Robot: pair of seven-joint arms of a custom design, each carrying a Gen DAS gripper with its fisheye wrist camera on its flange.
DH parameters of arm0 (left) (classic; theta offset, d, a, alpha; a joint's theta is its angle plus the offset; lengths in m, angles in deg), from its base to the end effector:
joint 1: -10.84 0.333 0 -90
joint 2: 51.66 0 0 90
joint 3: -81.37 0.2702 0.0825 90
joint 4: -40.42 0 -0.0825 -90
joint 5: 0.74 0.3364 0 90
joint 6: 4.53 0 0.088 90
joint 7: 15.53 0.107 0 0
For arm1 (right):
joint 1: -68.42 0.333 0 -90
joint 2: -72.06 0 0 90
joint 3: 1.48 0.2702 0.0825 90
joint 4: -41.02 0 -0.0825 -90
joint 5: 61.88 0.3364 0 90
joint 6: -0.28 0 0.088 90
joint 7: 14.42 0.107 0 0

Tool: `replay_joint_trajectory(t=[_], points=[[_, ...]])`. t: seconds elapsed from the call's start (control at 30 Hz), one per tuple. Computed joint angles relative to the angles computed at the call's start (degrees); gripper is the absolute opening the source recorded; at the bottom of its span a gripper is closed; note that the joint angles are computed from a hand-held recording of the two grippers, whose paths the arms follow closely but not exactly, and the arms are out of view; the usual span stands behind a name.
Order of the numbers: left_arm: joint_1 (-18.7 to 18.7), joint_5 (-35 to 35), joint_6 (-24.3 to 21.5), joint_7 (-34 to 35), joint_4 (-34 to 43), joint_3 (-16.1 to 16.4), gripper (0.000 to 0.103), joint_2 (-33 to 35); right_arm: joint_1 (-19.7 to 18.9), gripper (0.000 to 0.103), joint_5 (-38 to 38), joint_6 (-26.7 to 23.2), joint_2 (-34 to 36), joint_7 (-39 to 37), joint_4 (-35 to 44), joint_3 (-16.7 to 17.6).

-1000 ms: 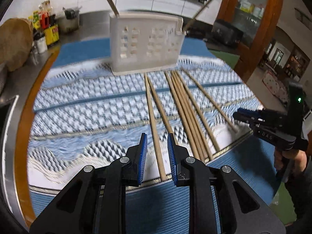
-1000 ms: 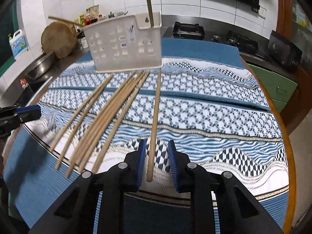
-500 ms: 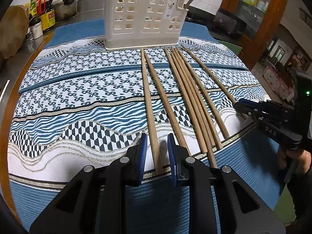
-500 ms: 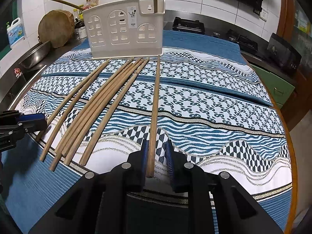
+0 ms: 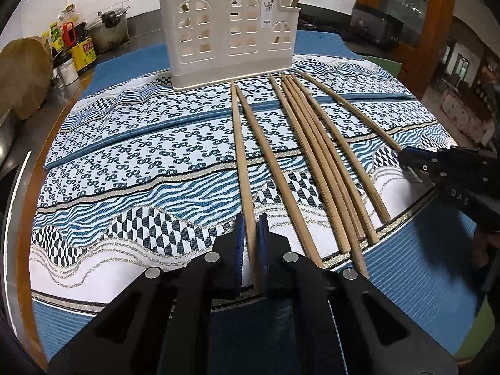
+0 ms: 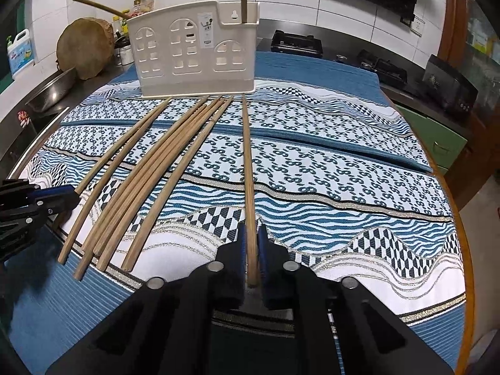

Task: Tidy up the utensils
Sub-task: 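Lift both held chopsticks up toward the utensil holder, then drop the right tool's chopstick into the holder and open while the left tool holds its chopstick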

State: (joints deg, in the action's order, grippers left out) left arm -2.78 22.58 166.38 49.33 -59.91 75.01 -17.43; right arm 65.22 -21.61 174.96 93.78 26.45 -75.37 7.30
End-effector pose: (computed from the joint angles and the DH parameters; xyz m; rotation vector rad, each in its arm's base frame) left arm 0.6036 -0.2381 0.2983 -1.6411 2.1155 -0.7416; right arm 0.5855 0.0016 0.3119 -2.0120 1.5715 -0.5436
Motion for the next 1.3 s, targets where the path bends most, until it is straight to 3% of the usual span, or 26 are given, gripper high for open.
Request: replay_joint_trajectory(t=[0.13, 0.37, 0.57, 0.7, 0.87, 1.13, 1.3], points=[[-0.17, 0.15, 0.68, -0.66, -0.86, 0.40, 0.007, -1.01, -2.63, 0.007, 3.85, 1.09, -1.97, -4.10, -1.73, 3.08], [0.06, 1.47, 6.28, -1.78, -6.22, 1.83, 0.007, -5.85, -5.65, 0.007, 18.78, 1.52, -7.14, -17.91, -2.39, 7.22], [0.73, 1.83, 9.83, -2.20, -8.06, 2.02, 0.006, -8.74, -4.18, 0.007, 24.78, -2.20, -10.58, -22.55, 0.17, 4.59], [3.58, 0.44, 10.56, -0.14, -8.39, -0.81, 0.005, -9.94, -1.40, 0.007, 20.35, -5.89, -10.81, -18.10, 3.54, 0.23], [3.57, -0.29, 10.02, 1.12, -6.66, -0.57, 0.005, -10.40, 2.31, 0.007, 10.25, -11.04, -7.86, -7.89, 11.45, -5.62], [6.18, -2.96, 8.85, 4.70, -2.63, -3.65, 0.005, -9.07, 2.41, 0.007, 0.29, -16.70, -1.89, 3.27, 27.31, -7.18], [7.33, -4.56, 7.44, 7.30, -0.32, -5.28, 0.005, -8.24, 2.30, 0.007, -5.61, -19.53, 4.60, 10.58, 41.05, -6.98]])
